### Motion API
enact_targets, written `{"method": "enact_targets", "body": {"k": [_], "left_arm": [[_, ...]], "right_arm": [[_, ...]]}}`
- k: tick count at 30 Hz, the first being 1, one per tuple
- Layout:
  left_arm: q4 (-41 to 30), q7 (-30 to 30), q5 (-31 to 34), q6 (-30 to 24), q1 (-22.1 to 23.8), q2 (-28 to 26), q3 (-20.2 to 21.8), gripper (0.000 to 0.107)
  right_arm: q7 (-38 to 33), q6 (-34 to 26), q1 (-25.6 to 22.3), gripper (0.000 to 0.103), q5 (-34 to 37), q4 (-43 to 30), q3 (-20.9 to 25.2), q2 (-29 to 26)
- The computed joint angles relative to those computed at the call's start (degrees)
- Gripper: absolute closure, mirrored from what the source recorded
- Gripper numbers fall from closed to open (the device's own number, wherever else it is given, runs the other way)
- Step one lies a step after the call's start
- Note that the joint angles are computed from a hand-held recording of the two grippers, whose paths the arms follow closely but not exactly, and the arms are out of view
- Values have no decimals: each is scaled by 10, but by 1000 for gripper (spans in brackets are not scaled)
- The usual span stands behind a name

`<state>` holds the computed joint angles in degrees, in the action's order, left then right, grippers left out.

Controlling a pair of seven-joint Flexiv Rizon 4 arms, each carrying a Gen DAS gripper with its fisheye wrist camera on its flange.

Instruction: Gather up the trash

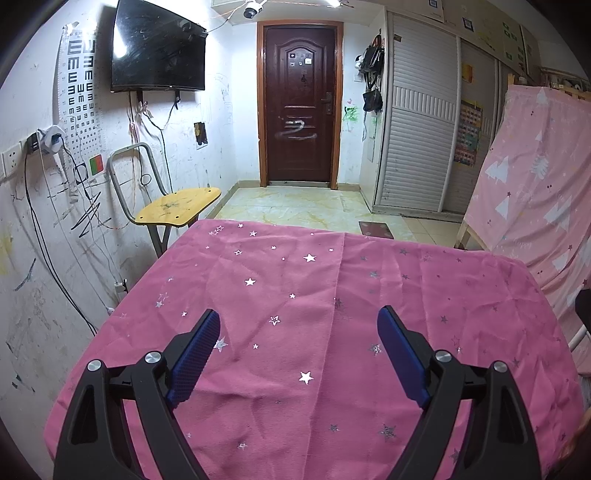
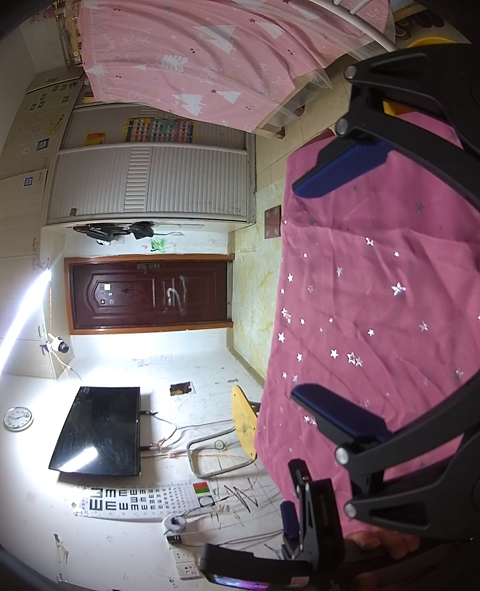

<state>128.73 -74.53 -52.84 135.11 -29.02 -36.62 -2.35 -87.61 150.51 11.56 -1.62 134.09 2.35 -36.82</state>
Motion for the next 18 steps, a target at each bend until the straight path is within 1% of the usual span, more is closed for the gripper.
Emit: {"method": "enact_targets", "body": {"k": [11,14,16,17,18], "left_arm": [[-1,5,-5,-7,-1,2,-1,27],[-4,9,-10,-14,-3,2,0,27],[-4,13,-10,-22,-1,3,1,27],[-8,26,-19,-32,-5,4,3,27],[-13,43,-33,-44,-9,4,6,27]], "right_arm": [[0,-1,0,6,0,0,0,-1],[2,-15,0,6,-1,2,-1,6],[7,-54,9,6,14,-3,-6,17],[11,-78,11,6,15,-5,-9,24],[24,-123,6,6,8,-9,-10,34]]}}
